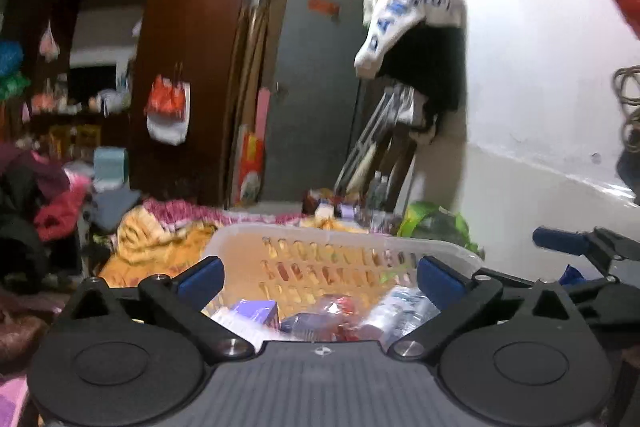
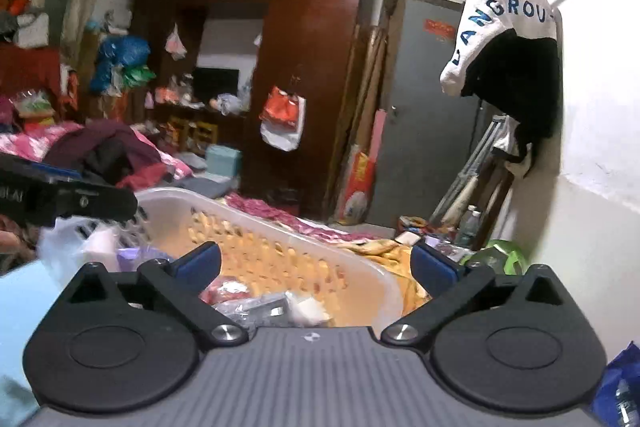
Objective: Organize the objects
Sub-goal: 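Carry the tissue pack and KENT pack over the basket and open both tools, then grasp the white medicine box with left tool while right tool grasps the grey packet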
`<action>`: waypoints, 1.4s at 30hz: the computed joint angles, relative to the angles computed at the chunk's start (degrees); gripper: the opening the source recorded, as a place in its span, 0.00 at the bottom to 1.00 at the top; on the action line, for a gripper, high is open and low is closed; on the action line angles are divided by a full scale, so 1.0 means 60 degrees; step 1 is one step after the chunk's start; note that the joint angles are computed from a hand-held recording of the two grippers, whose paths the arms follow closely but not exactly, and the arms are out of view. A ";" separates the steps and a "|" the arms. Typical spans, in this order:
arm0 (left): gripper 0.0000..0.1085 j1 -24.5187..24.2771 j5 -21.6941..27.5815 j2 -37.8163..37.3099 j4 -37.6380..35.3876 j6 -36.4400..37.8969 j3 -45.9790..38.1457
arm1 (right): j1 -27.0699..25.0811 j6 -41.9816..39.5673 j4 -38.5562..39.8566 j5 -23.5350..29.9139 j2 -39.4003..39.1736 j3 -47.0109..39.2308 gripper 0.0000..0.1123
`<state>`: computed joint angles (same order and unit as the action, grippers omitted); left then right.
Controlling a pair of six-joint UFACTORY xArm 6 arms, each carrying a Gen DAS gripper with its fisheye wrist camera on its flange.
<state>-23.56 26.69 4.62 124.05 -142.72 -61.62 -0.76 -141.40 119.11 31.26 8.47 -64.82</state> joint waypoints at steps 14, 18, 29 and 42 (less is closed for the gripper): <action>0.95 -0.2344 0.0646 0.1015 -0.0689 0.1036 0.1072 | -0.1801 0.4062 -0.3275 0.1547 -0.0057 0.1065 0.92; 0.95 -0.2263 0.0438 0.1434 -0.1677 0.2095 0.0698 | -0.1696 0.4421 -0.3497 0.1533 0.0161 0.0919 0.92; 0.70 -0.1460 -0.0127 0.1055 -0.1312 0.1088 0.1207 | -0.0953 0.4776 -0.3894 0.1387 0.0333 0.1375 0.92; 0.70 -0.0124 -0.0479 -0.0028 0.0381 -0.1130 0.2426 | 0.0356 0.5300 -0.4070 0.0126 0.0907 0.1104 0.92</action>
<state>-24.30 23.82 4.45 126.34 -149.50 -47.07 1.38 -109.60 94.69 32.01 13.91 -58.20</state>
